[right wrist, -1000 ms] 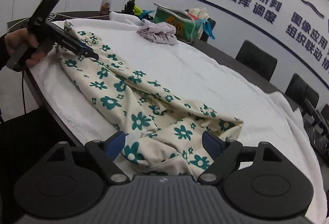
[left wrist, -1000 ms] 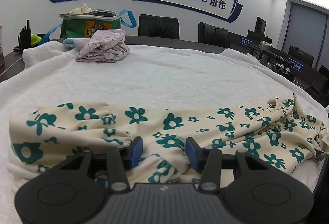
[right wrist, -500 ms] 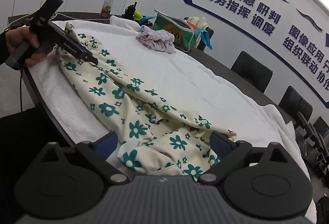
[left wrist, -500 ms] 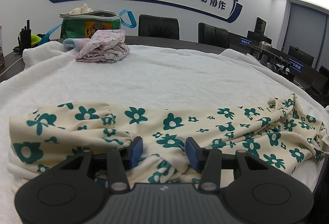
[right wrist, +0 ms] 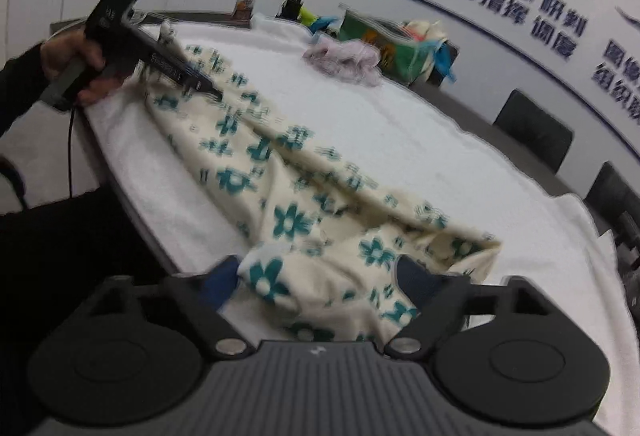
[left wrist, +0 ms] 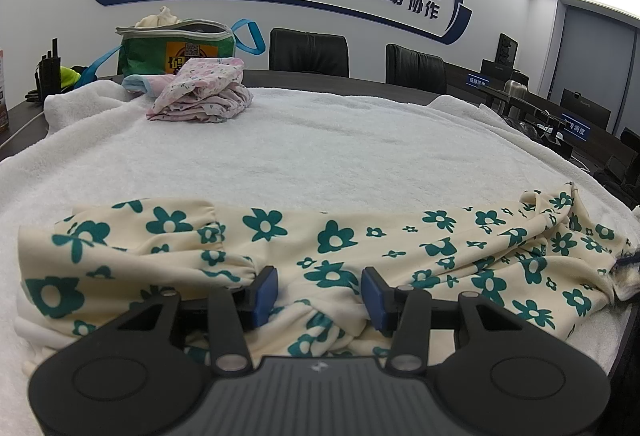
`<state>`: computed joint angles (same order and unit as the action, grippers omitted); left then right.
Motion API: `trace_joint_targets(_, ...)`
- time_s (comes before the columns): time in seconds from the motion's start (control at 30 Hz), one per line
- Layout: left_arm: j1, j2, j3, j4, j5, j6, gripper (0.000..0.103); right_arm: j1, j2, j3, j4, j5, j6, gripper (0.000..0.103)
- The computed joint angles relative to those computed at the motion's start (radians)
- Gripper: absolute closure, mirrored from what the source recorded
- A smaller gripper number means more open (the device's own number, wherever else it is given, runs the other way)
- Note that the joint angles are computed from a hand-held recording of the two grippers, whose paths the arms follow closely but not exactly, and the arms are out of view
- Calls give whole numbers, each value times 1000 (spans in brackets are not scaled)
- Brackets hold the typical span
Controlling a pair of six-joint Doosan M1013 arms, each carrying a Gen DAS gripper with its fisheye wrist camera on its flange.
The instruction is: Fold clothes
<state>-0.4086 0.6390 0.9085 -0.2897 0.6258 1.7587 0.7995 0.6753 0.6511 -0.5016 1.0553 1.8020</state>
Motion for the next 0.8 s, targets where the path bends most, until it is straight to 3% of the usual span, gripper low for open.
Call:
trace_joint_targets(0.03,0,0,0,0,0,-1,58,-5,2,0,23,8,-7,75)
trace_joint_targets(0.07,0,0,-1,0,0,0,58,-16,-1,2,63,5,7,96)
trace_joint_targets(0.1,0,0,-1,0,0,0,58,-27,-5,7,101,-4,29,95)
trace_joint_targets(0.2,-1,0,0,2,0,-2,58,-60,-49,88,151,-140,190,95)
trace_joint_targets(0.3,-1,0,1,4,-1,-4,58,-79,-54,110,118,-179,370,94)
trace_joint_targets(0.37,-1,0,1,4,-1,-4,58,-69,-31,91,44,-145,435,94)
trace_joint_targets(0.43,-2,-1,1,5,-2,-4,58,-42,1,52,-61,-83,384,92)
trace_joint_targets(0.5,-1,0,1,4,-2,-4,58,-12,30,23,-201,-20,355,77)
trace_joint_targets(0.53,-1,0,1,4,-2,-4,58,1,42,12,-273,12,352,55)
trace_joint_targets(0.57,-1,0,1,4,-2,-4,58,11,46,15,-337,31,368,50)
trace_joint_targets(0.67,-2,-1,1,5,-3,-5,58,9,20,59,-383,16,476,51)
trace_joint_targets(0.7,-2,0,1,7,-3,-6,58,11,23,55,-421,43,536,53)
trace_joint_targets(0.8,-2,-1,1,6,-3,-7,58,10,49,14,-486,155,659,73)
